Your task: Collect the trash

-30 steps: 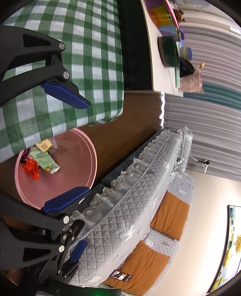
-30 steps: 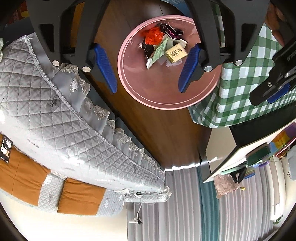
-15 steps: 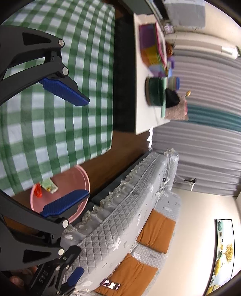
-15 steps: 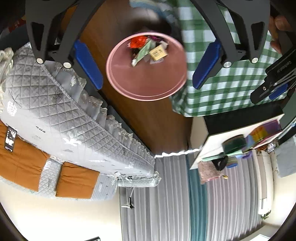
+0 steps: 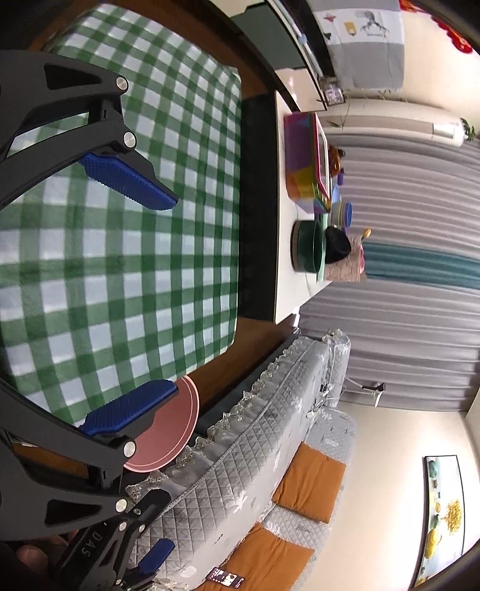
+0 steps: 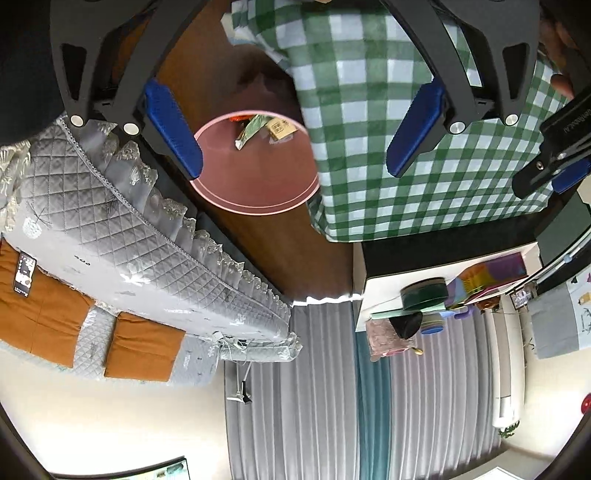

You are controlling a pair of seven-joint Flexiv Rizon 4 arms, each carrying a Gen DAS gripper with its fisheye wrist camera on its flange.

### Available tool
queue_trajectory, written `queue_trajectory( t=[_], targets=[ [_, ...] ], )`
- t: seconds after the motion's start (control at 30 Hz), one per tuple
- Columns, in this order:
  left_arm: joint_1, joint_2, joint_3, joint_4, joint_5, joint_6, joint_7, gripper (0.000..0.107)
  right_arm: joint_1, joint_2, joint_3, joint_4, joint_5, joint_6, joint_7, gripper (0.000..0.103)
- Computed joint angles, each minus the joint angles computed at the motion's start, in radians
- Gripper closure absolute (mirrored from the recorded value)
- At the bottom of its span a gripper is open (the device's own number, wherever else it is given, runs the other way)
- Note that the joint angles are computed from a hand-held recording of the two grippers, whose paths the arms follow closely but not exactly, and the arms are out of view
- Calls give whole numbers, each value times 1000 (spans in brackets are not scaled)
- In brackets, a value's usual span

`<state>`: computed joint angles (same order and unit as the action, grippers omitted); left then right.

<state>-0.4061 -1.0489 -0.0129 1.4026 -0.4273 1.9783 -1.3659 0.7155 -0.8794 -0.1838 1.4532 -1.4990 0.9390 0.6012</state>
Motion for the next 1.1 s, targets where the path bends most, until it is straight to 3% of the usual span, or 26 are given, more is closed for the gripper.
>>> queue_trajectory(
  t=[0.53, 1.1],
  targets=[
    [27, 115, 3, 295, -32, 128, -41, 17, 63, -11, 25, 4, 26, -23, -36, 5],
    [13, 105, 14, 336, -85, 101, -48, 17, 78, -51, 6, -35, 72, 23, -76, 5]
  ],
)
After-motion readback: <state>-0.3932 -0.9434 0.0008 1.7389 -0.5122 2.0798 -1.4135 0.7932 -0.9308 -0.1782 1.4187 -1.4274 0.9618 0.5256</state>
